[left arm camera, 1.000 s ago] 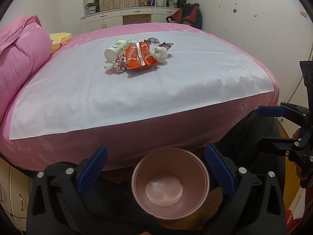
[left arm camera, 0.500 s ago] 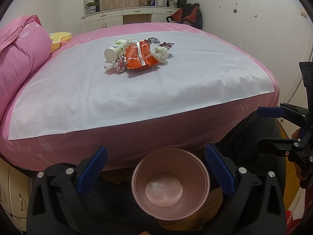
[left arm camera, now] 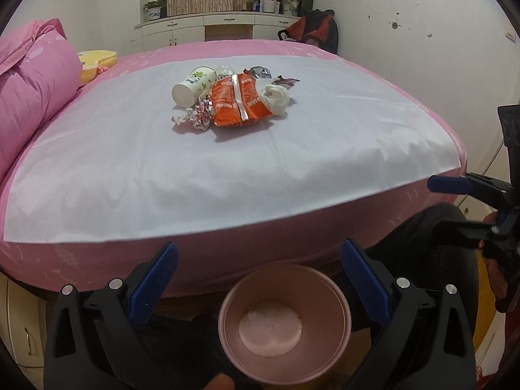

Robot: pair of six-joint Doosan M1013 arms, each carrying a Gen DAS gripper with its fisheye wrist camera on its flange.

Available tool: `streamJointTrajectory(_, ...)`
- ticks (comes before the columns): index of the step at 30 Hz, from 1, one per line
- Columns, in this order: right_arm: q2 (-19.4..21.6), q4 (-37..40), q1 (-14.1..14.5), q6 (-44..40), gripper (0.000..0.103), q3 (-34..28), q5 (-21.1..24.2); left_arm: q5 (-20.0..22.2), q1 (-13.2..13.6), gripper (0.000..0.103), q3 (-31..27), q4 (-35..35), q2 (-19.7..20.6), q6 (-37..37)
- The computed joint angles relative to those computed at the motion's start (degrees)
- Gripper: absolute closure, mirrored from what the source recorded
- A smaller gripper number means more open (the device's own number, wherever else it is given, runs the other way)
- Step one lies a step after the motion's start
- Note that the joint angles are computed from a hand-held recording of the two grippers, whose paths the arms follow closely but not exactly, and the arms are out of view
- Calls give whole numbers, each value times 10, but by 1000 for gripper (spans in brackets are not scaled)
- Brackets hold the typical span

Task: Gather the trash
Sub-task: 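Grasp the white wrapper with the left tool while the right tool grasps white tissue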

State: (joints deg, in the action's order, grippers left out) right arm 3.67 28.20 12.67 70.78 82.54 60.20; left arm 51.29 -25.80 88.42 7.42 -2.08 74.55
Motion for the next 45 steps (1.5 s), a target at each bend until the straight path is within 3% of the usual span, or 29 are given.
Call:
streamJointTrajectory(6,28,-13,-10,37,3,-37,-43,-4,19,4,-34,11,31,36)
streamJointTrajectory(9,38,-10,-16,57,3,-48,-90,-9,28,4,-52,26,46,40)
streamJointTrajectory(14,78,-27,-17,30,3,-107,-64,-21,57,4,-83,-18,70,73)
streamJointTrajectory(23,159,58,-26,25,3,-191,-13,-19,98,6,-147,-63,134,108)
streamJointTrajectory(27,196,44,-17,44,4,-229,6,-3,113,18,-178,-99,166,132)
streamJointTrajectory(29,212,36,-15,53,12,-246,14,5,116,25,-193,-106,181,142)
streamJointTrajectory(30,221,33,-14,57,21,-255,21,7,117,30,-199,-109,187,147)
streamJointTrajectory(36,248,17,-7,78,34,-279,38,27,127,48,-225,-143,216,179)
streamJointTrajectory(40,252,2,-2,80,58,-281,47,29,130,63,-227,-168,221,203)
streamJointTrajectory(42,251,-7,-1,81,66,-280,47,26,129,75,-225,-170,221,209)
streamJointTrajectory(45,247,-10,-1,80,70,-274,40,23,129,85,-223,-174,220,215)
